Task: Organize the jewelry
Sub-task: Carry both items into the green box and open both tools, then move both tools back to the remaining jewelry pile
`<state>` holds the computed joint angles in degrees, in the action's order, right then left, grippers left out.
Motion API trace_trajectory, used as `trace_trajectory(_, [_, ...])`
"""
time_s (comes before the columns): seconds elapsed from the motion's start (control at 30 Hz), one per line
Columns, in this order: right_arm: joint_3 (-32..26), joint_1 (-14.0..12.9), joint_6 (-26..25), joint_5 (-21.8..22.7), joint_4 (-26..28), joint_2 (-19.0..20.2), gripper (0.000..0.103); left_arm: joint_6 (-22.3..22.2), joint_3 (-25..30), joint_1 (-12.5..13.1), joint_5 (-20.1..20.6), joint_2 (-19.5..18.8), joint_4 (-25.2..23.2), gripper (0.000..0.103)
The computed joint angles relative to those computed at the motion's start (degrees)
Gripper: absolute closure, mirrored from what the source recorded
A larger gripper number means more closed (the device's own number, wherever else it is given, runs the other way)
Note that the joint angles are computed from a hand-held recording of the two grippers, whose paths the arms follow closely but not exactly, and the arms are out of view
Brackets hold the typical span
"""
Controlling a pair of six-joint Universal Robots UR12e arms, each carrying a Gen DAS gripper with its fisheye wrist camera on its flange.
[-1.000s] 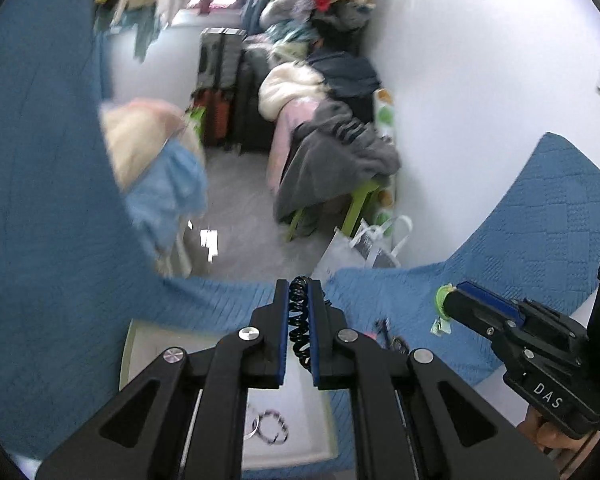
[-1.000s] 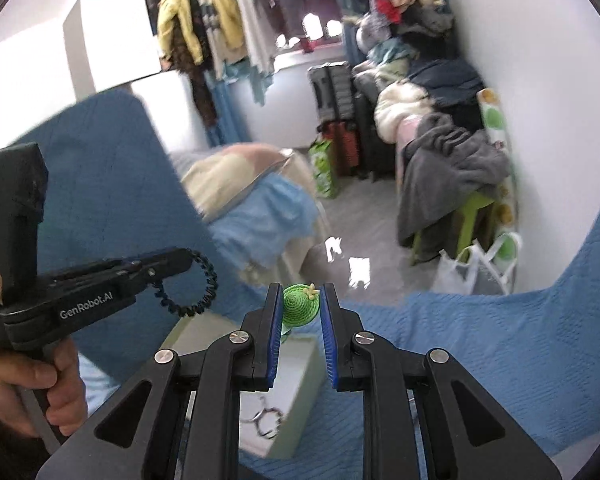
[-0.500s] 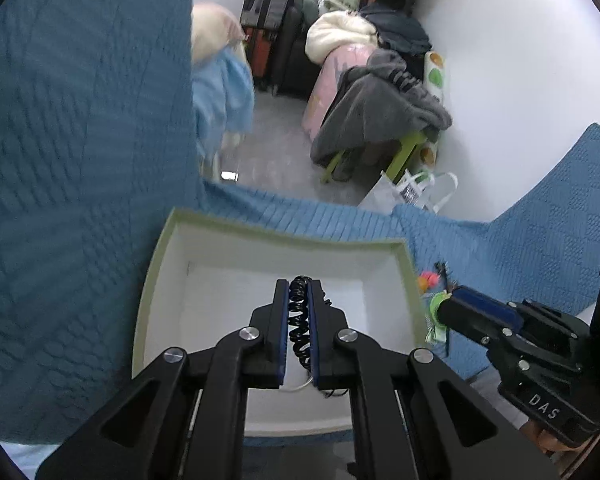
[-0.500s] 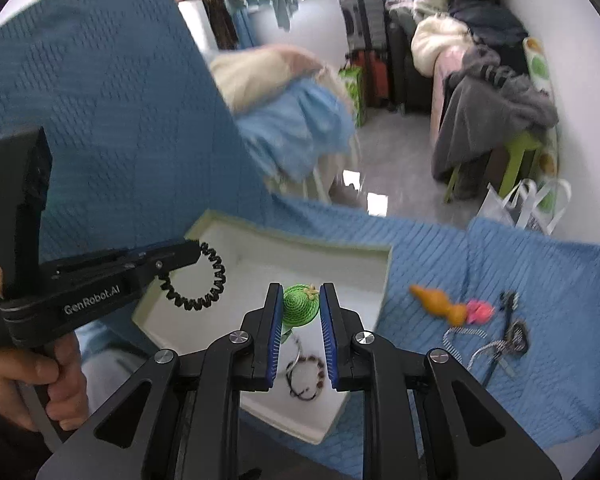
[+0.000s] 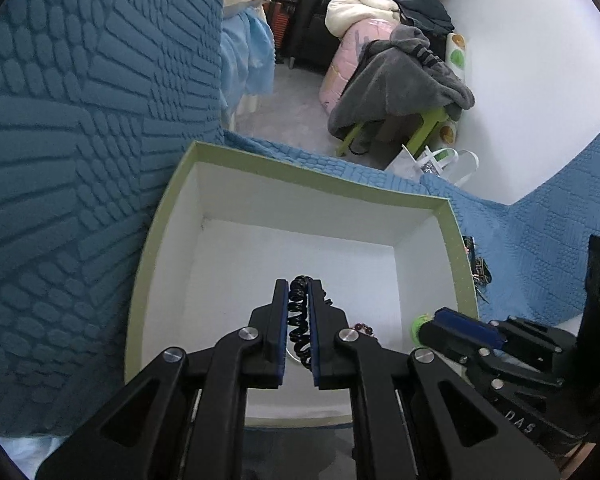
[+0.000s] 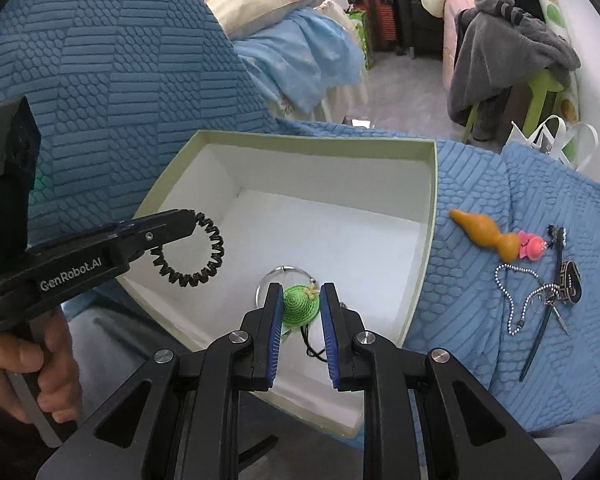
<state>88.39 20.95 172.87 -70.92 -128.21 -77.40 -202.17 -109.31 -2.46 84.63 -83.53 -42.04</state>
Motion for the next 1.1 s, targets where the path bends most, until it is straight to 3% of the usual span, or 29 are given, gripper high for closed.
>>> trace_trajectory(0.07, [-0.44,-0.15,0.60,-0.10,0.16,-0.03,0.072,-0.28,0.05,0.18,-0.43,0.14,-0.21,0.085])
trace_trajectory(0.13, [-0.30,-0.65,0.70,2.16,-1.01,-0.26,0.068,-0.88,0.18,-0.02,0.34,0.42,-0.23,0.061])
trace_trajectory(0.27, [-0.63,-0.84,-1.15,2.65,-2.57,-1.08,0.068,-1.28,0.89,-0.44,1.05,0.43,0.42,0.055])
trace_trajectory(0.37, [-0.80,-1.37,-0.78,3.83,-4.23,-1.87,0.068,-1.32,1.26,-0.81,2.08,0.94,1.64,0.042])
trace_trajectory(0.73, [0.51,-3.80,1.38,2.69,-14.29,-5.91,0.068,-0.56,3.79,-4.75,6.97,2.10,5.75,0.039])
trace_trajectory(1.1, [4.35,-7.84,4.25,0.09,-20.43,-9.17,0.068,-1.39,6.60,-8.83,7.09,-0.43,8.65,0.039])
